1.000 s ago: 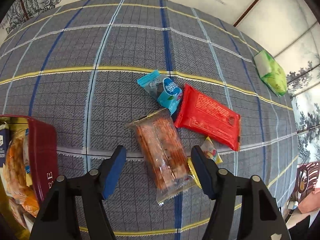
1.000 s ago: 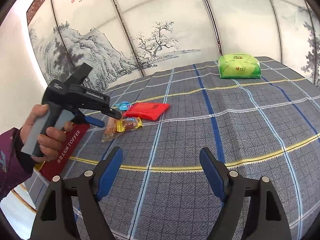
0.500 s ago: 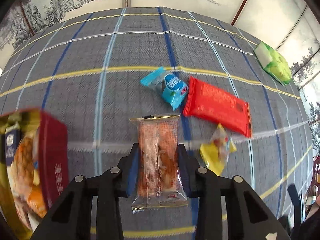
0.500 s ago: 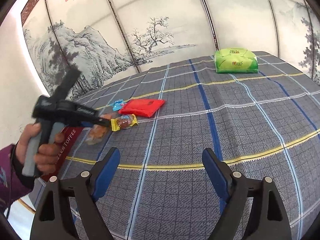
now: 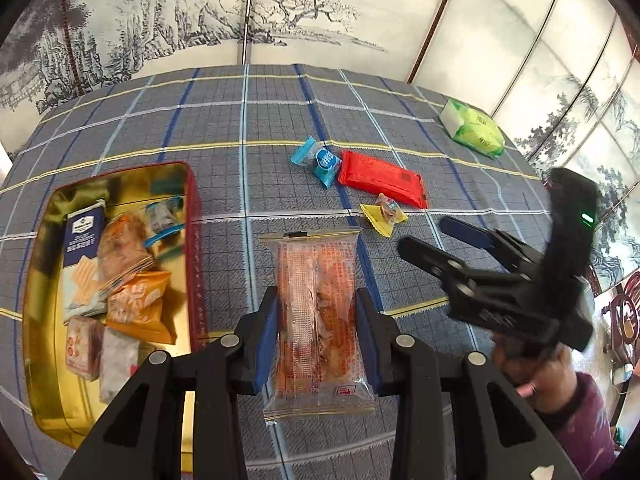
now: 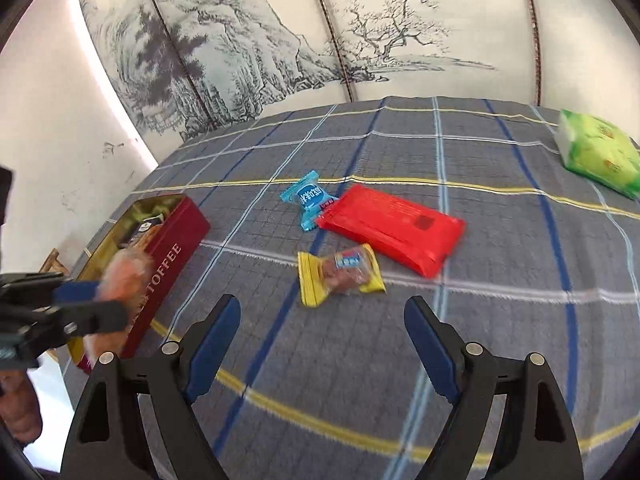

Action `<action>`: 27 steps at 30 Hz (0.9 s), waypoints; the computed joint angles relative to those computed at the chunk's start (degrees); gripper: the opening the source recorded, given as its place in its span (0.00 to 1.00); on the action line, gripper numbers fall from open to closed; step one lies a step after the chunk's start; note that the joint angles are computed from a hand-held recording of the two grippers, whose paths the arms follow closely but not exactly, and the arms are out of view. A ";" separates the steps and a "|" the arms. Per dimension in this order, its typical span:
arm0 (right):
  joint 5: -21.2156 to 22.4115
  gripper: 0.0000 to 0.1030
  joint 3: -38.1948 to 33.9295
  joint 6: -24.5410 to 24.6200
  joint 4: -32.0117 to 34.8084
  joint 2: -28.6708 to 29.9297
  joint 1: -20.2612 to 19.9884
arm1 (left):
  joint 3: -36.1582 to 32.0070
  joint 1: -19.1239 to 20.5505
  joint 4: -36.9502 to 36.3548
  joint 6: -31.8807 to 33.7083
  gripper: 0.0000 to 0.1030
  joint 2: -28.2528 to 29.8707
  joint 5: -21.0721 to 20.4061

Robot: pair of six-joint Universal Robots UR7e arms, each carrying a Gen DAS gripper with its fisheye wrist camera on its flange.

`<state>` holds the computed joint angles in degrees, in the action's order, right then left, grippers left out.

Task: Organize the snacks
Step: 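Grasp the yellow-wrapped candy with the right gripper while the left holds the stick bag, then carry the pastry stick bag over the tin and release it with the left gripper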

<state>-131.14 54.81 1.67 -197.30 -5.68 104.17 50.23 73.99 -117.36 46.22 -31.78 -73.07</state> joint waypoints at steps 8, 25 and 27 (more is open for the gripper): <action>-1.57 0.82 -12.57 0.76 11.71 4.30 -1.19 | -4.18 0.80 4.46 0.03 0.32 0.17 -1.75; -4.82 0.36 -7.32 0.94 4.86 4.44 1.18 | -6.99 2.06 3.34 0.48 0.32 -0.44 -2.63; -5.91 0.36 -5.42 1.70 2.76 4.41 1.75 | -7.34 2.28 2.96 0.53 0.32 -0.70 -2.53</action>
